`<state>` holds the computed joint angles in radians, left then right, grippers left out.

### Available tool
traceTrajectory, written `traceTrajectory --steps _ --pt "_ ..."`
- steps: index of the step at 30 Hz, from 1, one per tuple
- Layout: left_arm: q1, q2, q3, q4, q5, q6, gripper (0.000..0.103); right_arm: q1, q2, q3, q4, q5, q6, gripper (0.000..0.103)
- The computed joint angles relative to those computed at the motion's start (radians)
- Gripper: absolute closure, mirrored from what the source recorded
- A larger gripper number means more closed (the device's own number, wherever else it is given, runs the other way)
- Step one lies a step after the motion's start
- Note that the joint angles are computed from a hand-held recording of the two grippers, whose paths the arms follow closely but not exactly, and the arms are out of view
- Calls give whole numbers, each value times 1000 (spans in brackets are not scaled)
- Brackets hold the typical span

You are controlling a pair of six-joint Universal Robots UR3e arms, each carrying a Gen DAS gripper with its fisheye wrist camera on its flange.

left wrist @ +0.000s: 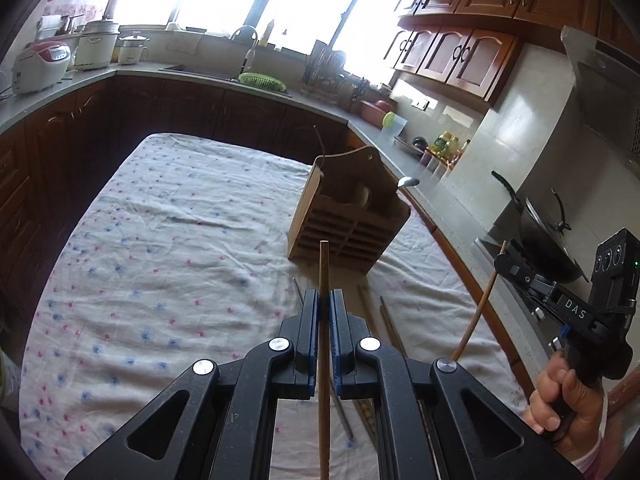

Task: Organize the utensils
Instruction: 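Lift both chopsticks upright and drop them into the wooden holder, opening both tools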

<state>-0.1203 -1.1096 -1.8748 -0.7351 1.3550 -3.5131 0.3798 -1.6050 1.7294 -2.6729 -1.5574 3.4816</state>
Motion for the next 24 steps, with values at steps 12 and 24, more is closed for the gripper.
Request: traceTrajectory --steps 12,24 --pt "-48 -11 56 7 51 4 99 -25 -67 -7 -38 -17 -12 98" --pt "41 -91 141 63 -30 34 99 -62 -20 -83 -64 -12 -12 98"
